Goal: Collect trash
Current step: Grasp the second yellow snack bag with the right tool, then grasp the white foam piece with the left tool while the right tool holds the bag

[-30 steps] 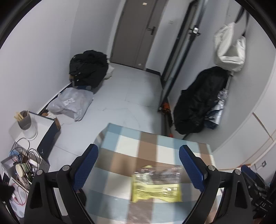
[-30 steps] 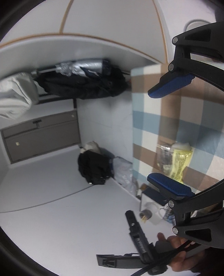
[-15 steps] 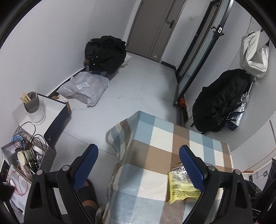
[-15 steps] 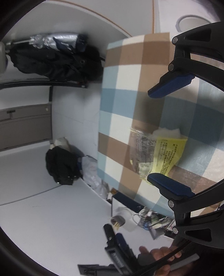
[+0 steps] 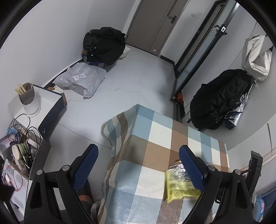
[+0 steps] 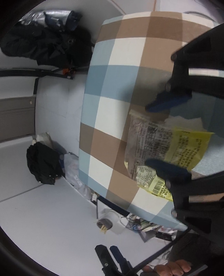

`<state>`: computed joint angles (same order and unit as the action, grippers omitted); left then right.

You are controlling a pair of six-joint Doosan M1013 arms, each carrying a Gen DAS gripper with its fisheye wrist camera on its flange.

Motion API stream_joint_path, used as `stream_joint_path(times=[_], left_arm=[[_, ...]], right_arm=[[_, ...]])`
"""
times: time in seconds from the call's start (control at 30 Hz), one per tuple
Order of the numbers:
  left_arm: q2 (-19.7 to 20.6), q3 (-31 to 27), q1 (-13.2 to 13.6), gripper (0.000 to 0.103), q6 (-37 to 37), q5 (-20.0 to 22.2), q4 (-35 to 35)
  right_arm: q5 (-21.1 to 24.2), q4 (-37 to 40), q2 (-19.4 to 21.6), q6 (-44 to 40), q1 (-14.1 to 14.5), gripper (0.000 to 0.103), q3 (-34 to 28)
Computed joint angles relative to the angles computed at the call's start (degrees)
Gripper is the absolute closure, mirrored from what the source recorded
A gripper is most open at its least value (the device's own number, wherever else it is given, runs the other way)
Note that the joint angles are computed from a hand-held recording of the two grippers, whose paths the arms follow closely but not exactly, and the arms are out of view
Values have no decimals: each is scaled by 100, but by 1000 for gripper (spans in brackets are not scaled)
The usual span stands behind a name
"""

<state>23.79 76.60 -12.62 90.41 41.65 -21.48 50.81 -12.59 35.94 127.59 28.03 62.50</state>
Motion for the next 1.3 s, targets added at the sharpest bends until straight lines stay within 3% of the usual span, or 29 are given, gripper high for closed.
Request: stream_joint_path(times=[0.3, 0.67, 0.8, 1.1, 1.3], left_arm=[[88, -91, -1, 10, -152, 154, 34], [162, -176, -64, 10, -205, 350, 242], [145, -146, -99, 10, -122, 309, 285], [122, -96, -241, 10, -76, 208, 551], [142, -110, -378, 10, 15, 442, 837]], right_arm=[[-156, -348, -83, 27, 119, 84, 99], [-1371, 313, -618, 199, -26, 88, 791], [-1732, 124, -927, 694, -46, 88, 1215], [-2201, -281, -1630, 1518, -156, 89, 2182], [-2154, -586, -1825, 1837, -167, 89, 2495]])
